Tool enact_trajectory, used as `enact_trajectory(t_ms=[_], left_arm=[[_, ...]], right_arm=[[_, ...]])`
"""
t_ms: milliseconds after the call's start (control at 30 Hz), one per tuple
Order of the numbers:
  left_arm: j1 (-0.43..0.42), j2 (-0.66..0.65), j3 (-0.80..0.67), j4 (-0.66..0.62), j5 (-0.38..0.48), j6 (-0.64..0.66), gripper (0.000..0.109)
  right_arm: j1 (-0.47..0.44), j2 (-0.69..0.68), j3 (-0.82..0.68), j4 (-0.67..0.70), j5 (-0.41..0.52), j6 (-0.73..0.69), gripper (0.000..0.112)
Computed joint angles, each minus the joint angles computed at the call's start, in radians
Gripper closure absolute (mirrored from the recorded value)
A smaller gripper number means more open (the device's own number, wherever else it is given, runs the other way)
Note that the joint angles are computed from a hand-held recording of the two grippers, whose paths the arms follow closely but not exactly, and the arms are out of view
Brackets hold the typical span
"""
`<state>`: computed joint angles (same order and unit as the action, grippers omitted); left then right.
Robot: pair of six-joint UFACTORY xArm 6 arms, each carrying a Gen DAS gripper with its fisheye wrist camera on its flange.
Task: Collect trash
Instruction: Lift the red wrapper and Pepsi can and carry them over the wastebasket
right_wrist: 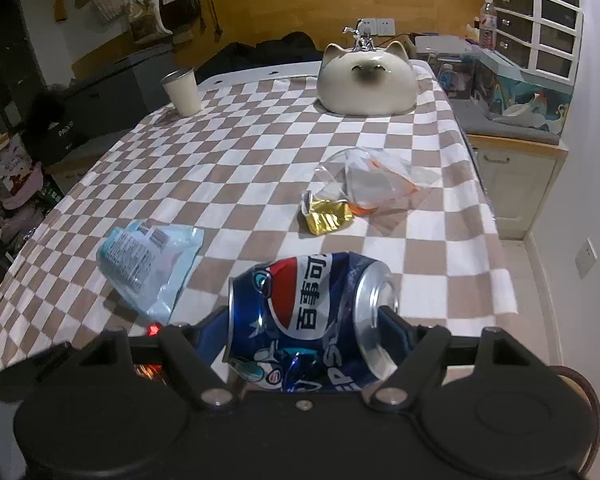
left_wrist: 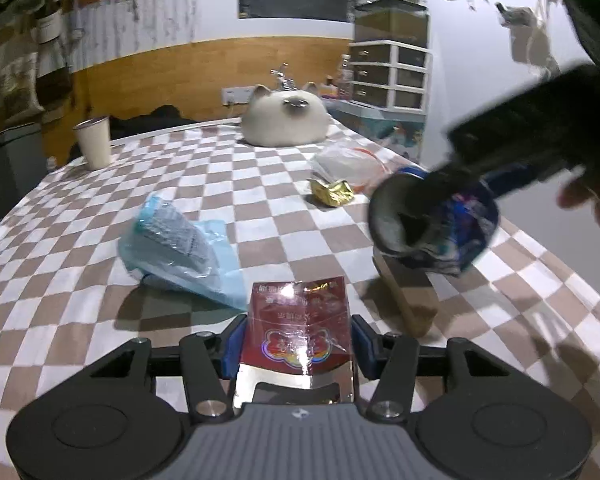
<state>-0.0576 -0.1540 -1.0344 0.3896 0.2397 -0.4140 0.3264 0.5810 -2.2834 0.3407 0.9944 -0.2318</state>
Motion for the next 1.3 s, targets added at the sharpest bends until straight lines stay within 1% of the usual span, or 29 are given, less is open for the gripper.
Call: enact_trajectory(t_ms=[67, 133, 200, 233, 367, 533, 633, 933, 1200, 1300], left_arm=[[-0.003, -0.019, 0.013, 0.054, 0.004, -0.078, 0.055], [-0.008, -0.036, 0.021, 0.127, 0.02, -0.17, 0.055], [-0.015, -0.05, 0.025, 0.172, 0.036, -0.238, 0.055], [-0.022, -0.06, 0.027, 0.209, 0.053, -0.286, 0.055], [-0.051, -0.102, 0.041, 0.309, 0.111, -0.406, 0.055], [-0.087, -0.168, 0.07, 0.417, 0.151, -0.569, 0.055], [-0.118, -0.202, 0.076, 0.473, 0.193, -0.643, 0.055], [-0.222, -0.262, 0.063, 0.581, 0.343, -0.788, 0.055], [-0.331, -0.273, 0.022, 0.655, 0.465, -0.883, 0.055], [-0.37, -0.262, -0.001, 0.676, 0.496, -0.902, 0.055]], right_arm=[[-0.009, -0.06, 0.097, 0.019, -0.042, -0.039, 0.034], [-0.017, -0.108, 0.173, 0.04, -0.072, -0.07, 0.034], [-0.026, -0.15, 0.239, 0.072, -0.099, -0.101, 0.034], [-0.03, -0.177, 0.28, 0.089, -0.116, -0.12, 0.034], [-0.041, -0.277, 0.424, 0.155, -0.174, -0.208, 0.034], [-0.055, -0.371, 0.544, 0.219, -0.204, -0.285, 0.034], [-0.067, -0.42, 0.603, 0.252, -0.226, -0.329, 0.034], [-0.114, -0.544, 0.75, 0.343, -0.258, -0.453, 0.034], [-0.162, -0.63, 0.851, 0.417, -0.268, -0.555, 0.034], [-0.184, -0.66, 0.886, 0.436, -0.275, -0.591, 0.034]])
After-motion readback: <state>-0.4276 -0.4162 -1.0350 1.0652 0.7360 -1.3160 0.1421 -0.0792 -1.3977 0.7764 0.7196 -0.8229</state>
